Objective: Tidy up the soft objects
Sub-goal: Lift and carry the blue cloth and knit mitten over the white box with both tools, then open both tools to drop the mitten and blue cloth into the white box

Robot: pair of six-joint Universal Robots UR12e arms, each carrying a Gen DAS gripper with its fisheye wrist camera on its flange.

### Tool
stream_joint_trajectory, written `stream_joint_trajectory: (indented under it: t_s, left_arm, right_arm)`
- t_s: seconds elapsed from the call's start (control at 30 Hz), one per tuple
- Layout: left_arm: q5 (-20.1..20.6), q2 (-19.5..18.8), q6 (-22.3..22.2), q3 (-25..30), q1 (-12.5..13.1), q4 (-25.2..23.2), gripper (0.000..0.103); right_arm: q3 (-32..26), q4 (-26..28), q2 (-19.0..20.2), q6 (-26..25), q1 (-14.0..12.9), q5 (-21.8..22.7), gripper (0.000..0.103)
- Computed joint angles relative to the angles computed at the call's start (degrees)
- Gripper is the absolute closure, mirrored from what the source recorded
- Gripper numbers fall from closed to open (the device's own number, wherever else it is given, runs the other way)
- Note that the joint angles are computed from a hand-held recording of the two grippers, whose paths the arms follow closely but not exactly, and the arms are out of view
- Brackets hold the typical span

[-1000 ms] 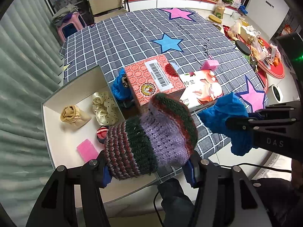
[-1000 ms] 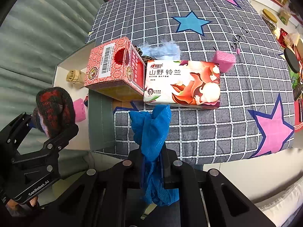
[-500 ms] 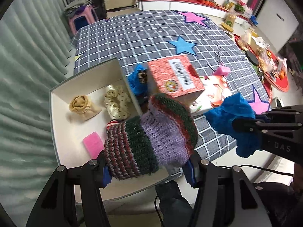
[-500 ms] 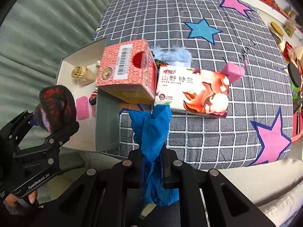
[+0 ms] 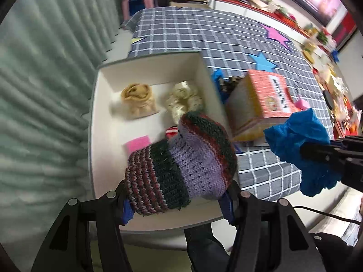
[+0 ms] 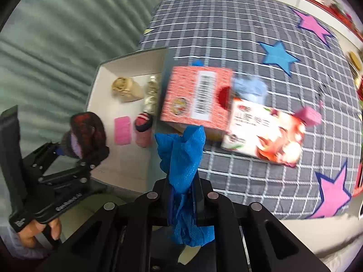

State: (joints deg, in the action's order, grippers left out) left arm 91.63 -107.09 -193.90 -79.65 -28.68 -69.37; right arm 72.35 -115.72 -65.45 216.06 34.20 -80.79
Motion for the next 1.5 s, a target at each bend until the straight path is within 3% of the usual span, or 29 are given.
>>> stream_joint_trajectory:
  t_s: [0.27, 0.53, 0.93, 1.5]
  left_arm:
    - [1.3, 1.4, -4.9, -2.3, 1.5, -0.4, 0.04]
    - [2.8, 2.0, -5.6, -3.5, 1.6, -2.1, 0.04]
    - [1.7, 2.1, -6.9, -4.0, 2.1, -3.5, 0.04]
    - [0.8, 1.8, -5.9, -3.6, 2.3, -4.1, 0.036]
  right_arm:
    - [-7.6, 3.4, 4.8, -7.1, 1.0, 2.6, 0.09]
    - [-12.6, 6.9, 8.4, -11.6, 1.7, 5.0, 0.09]
    - [-17.0, 9.4, 11.4, -13.5, 2.4, 6.5, 0.09]
    - [-17.2, 9.4, 11.7, -13.4, 2.2, 7.1, 0.09]
